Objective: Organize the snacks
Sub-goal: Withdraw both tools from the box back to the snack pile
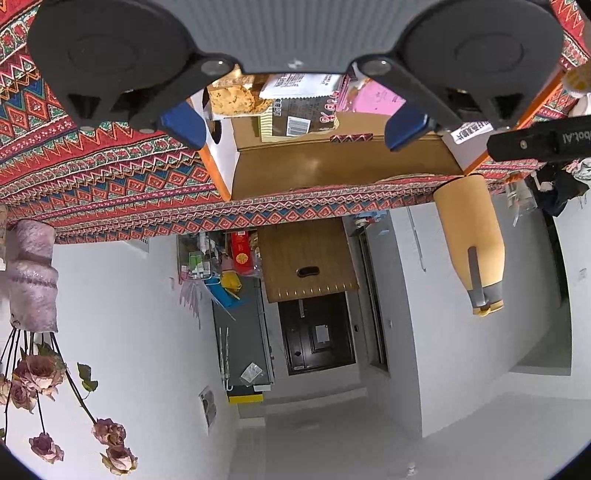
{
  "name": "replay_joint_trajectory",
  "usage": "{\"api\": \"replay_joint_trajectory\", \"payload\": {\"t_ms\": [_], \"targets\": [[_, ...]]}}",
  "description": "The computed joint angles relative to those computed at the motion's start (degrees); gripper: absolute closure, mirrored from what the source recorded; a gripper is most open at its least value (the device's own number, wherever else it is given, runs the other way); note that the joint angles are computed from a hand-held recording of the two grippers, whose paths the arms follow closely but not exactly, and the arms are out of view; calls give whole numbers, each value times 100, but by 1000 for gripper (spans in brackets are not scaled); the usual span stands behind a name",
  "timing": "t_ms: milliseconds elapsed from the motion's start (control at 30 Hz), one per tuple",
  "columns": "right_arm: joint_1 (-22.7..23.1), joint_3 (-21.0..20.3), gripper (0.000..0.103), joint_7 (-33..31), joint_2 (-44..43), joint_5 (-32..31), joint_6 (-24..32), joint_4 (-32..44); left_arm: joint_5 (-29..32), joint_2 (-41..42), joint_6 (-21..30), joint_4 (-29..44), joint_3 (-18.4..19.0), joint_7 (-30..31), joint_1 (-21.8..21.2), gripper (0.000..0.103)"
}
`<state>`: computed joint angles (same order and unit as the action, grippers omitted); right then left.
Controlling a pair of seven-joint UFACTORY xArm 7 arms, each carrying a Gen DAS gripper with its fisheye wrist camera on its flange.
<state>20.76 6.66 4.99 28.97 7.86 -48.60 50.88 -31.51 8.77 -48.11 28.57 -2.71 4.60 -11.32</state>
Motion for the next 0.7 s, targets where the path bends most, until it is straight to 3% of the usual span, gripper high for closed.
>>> {"api": "replay_joint_trajectory", "payload": {"t_ms": [300,700], "targets": [[72,-12,0,-105,-335,206,-204,-240,-419,-300,77,-62,-81,286,-120,0],[196,69,0,-463,-1034,505,-380,-978,-510,-1127,95,-740,-317,236,-49,0]]}}
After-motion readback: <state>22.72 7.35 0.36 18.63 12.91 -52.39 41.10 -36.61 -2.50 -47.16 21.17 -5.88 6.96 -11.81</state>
